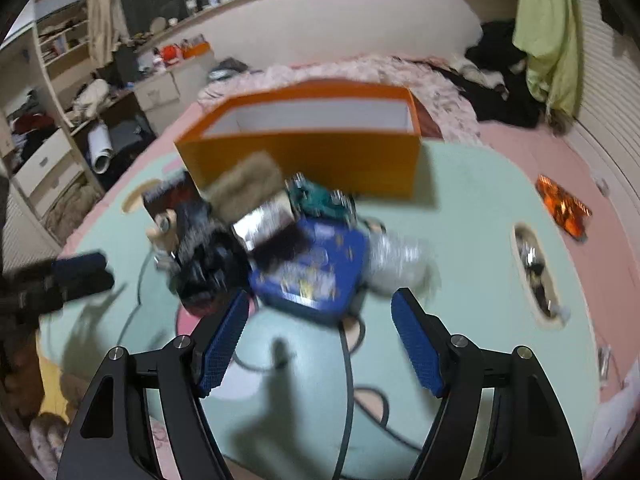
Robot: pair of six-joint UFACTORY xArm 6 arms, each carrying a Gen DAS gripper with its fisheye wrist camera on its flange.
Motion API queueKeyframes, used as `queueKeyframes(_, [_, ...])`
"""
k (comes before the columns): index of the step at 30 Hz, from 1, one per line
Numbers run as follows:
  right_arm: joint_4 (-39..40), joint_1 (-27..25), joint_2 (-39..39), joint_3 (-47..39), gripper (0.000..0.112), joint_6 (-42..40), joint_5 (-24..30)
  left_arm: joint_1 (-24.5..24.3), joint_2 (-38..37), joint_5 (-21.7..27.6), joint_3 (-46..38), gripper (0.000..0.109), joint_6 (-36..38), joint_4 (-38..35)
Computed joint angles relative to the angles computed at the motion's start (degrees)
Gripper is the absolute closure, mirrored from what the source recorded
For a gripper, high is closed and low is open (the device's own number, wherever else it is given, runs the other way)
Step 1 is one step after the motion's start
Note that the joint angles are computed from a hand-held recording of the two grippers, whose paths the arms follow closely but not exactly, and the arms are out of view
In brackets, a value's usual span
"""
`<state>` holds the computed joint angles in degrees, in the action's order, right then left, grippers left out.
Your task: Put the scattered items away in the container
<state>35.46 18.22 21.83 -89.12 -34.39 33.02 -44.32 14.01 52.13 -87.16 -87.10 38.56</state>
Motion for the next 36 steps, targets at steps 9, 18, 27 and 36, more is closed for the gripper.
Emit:
queueKeyframes(9, [-16.17, 1.2, 1.26, 1.9, 0.01, 12.69, -6.13, -1.34, 6.29, 7.56, -7.67, 0.006, 4.68, 0.82])
queueKeyframes(18, [-16.42, 1.59, 1.09, 2.12, 0.01, 11.9, -5.4, -2.22, 8.09, 11.54, -10.13, 0.006, 6.42, 1.53])
queueKeyframes(27, [-13.54, 1.94, 1.43, 2.21, 0.01, 8.49, -6.36, -2.09, 7.46, 10.79, -8.56, 0.006, 5.81, 2.56])
queueKeyframes(36, [-13.78, 1.88, 1.38, 2.26, 0.01, 8.85, -6.36, -1.95, 7.36, 10.71, -8.46, 0.006, 5.75, 2.46])
